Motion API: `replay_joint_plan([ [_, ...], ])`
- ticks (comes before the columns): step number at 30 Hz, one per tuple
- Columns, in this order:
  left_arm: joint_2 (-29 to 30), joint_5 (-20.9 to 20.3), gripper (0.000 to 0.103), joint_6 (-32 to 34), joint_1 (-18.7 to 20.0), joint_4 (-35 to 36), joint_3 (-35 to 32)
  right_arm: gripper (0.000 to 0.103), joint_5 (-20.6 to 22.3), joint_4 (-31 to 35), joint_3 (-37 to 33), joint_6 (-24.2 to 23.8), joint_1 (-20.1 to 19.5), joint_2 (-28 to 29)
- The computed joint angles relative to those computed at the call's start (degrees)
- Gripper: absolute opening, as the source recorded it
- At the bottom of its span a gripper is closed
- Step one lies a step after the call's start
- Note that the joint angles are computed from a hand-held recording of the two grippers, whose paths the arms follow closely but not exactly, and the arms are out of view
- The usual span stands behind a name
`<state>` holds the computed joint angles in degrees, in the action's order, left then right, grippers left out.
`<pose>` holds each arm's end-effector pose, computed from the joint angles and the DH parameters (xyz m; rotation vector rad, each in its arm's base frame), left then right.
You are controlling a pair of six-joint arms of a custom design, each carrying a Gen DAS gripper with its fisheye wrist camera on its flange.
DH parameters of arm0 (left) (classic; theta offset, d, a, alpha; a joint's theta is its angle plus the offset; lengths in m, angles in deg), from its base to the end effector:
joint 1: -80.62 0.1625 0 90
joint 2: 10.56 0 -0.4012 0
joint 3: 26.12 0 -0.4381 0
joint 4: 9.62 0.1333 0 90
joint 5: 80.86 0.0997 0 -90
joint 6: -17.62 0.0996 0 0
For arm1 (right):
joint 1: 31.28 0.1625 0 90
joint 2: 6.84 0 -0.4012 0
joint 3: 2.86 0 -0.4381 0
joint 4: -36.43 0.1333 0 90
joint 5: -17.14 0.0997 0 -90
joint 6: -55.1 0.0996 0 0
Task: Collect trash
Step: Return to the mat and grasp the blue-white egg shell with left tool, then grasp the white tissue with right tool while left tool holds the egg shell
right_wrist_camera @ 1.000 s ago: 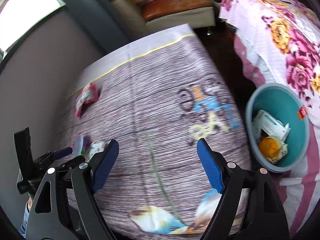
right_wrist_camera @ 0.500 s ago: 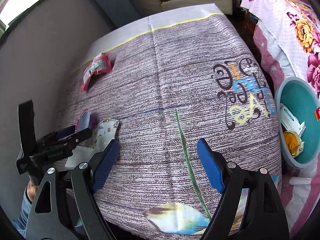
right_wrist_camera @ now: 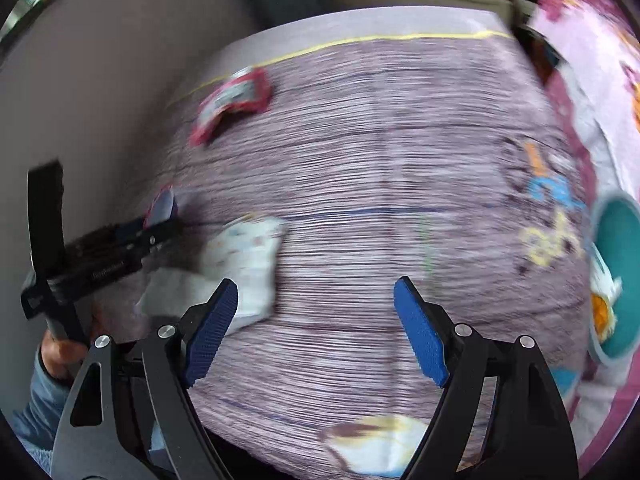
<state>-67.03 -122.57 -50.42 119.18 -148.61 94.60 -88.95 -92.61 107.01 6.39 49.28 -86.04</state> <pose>-0.2543 -0.4682 0.0122 -0.2030 2.3858 -0.7641 0.0117 -0.5743 0.2530 0.9221 -2.6714 -0.0134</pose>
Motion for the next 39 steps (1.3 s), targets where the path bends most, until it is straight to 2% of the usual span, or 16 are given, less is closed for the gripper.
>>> replay_joint_plan([
  [6,-8.2,1.1,0.055,-9.0,-3.0,4.6,7.8,0.077,-1.2,2.1,3.7,-8.3,4.3,1.7],
  [11,-12.2,1.1,0.055,-14.2,-4.3,6.4,11.6,0.076,-4.6,-2.4,8.7,-15.4,6.8,3.0],
  [19,-13.5,0.4,0.055,-14.6,-3.8,2.4,14.2,0.076,-8.6,-9.6,12.6,-18.8,7.9,4.9],
  [21,-13.3,0.1,0.055,-14.5,-3.7,1.7,14.4,0.061,-9.8,-12.6,14.1,-20.7,8.0,5.1],
  [23,-13.3,-0.3,0.055,-14.3,-3.6,1.2,14.4,0.055,-10.0,-14.8,15.0,-22.5,8.2,5.1],
  [25,-13.1,-0.3,0.056,-14.4,-3.6,1.3,14.2,0.041,-10.0,-15.8,15.7,-23.7,7.9,4.6],
  [26,-12.8,-0.2,0.056,-14.5,-3.6,1.2,14.1,0.036,-9.7,-14.5,15.3,-23.5,7.7,4.5],
  [28,-12.9,0.0,0.056,-15.1,-4.0,1.7,13.9,0.016,-9.5,-12.7,14.8,-22.7,7.5,4.3],
  [30,-13.2,0.3,0.056,-15.6,-4.2,2.3,13.8,0.011,-8.3,-9.8,13.6,-20.5,7.2,4.1],
  [36,-13.3,0.6,0.056,-16.1,-4.6,4.6,12.6,0.009,-0.5,2.4,5.2,-10.1,5.6,4.0],
  [39,-12.4,0.5,0.056,-15.0,-4.7,3.9,11.7,0.009,2.1,4.6,2.0,-7.5,4.4,3.8],
])
